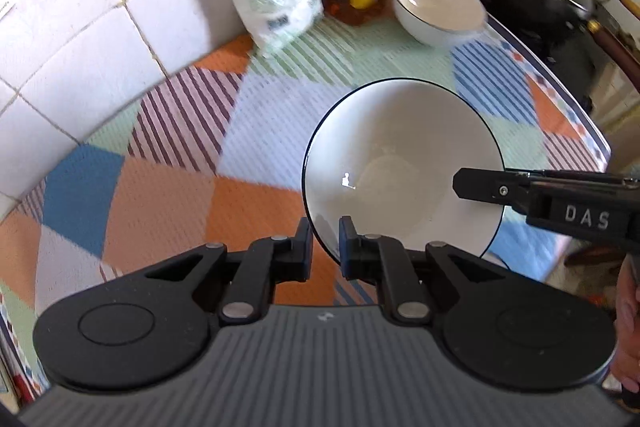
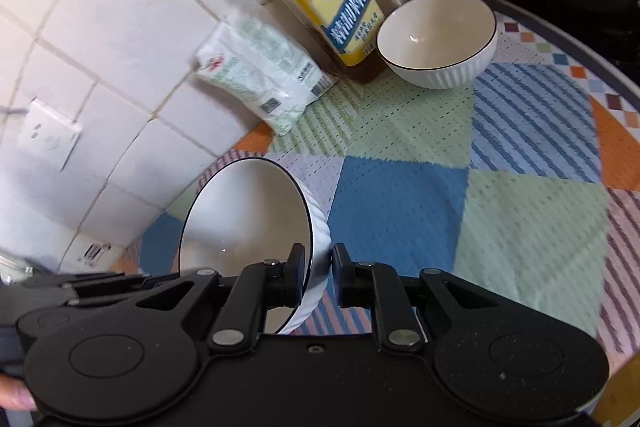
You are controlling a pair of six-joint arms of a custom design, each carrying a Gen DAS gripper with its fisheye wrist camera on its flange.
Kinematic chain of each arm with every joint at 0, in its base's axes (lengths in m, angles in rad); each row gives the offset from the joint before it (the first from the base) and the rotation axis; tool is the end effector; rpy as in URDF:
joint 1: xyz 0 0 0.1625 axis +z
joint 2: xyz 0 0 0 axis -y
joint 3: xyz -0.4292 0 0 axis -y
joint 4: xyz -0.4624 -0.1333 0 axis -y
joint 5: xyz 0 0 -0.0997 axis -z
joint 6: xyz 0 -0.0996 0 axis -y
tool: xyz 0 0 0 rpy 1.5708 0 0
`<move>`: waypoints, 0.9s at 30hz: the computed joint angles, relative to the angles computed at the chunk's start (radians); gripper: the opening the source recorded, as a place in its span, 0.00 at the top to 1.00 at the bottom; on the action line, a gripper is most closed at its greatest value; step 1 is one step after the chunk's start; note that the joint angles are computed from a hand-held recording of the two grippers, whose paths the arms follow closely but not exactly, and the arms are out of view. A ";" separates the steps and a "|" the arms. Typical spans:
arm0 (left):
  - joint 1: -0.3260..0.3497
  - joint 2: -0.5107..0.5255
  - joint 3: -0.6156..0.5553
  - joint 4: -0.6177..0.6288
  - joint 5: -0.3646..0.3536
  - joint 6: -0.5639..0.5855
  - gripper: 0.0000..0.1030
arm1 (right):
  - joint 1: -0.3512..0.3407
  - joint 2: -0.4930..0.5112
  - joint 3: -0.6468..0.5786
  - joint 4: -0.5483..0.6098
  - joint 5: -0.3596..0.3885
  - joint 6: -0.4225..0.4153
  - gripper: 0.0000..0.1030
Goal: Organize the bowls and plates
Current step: 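Carry the second bowl with the left gripper and lower it into the first bowl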
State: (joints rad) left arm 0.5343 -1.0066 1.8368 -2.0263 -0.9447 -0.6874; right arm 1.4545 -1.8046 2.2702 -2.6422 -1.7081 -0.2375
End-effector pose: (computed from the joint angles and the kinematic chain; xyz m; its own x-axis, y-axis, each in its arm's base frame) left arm -0.4229 -0.4729 0.0723 -0.6845 0.3227 -0.6537 0.4743 0.8781 -0.0632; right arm 0.0664 -0.4627 0.3481 -0.9699 -0.0051 0.2433 -0.1367 0.8388 -0.5270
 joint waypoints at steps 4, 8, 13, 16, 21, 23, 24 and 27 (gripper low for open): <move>-0.032 -0.014 0.011 0.031 -0.039 -0.010 0.88 | -0.001 -0.100 0.050 0.043 -0.017 -0.045 0.82; -0.054 -0.017 0.021 0.054 -0.085 -0.032 0.88 | 0.004 -0.169 0.084 0.070 -0.052 -0.110 0.82; -0.086 -0.016 0.036 0.089 -0.100 -0.044 0.88 | -0.028 -0.265 0.142 0.101 -0.041 -0.122 0.81; -0.087 -0.011 0.033 0.115 -0.117 -0.057 0.87 | -0.032 -0.286 0.162 0.101 -0.050 -0.138 0.81; -0.080 0.007 0.011 0.180 -0.142 -0.087 0.83 | 0.005 -0.291 0.188 0.069 -0.098 -0.187 0.81; -0.075 0.009 0.008 0.192 -0.154 -0.091 0.82 | 0.032 -0.281 0.195 0.051 -0.146 -0.207 0.81; -0.075 0.010 0.008 0.194 -0.156 -0.091 0.82 | 0.036 -0.282 0.201 0.043 -0.153 -0.215 0.81; -0.071 0.012 0.008 0.196 -0.169 -0.090 0.82 | 0.041 -0.279 0.206 0.036 -0.172 -0.218 0.81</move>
State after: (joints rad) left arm 0.4632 -0.9945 1.8448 -1.8304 -1.1139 -0.7771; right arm 1.4953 -2.0831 2.4764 -2.6059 -1.8797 -0.4552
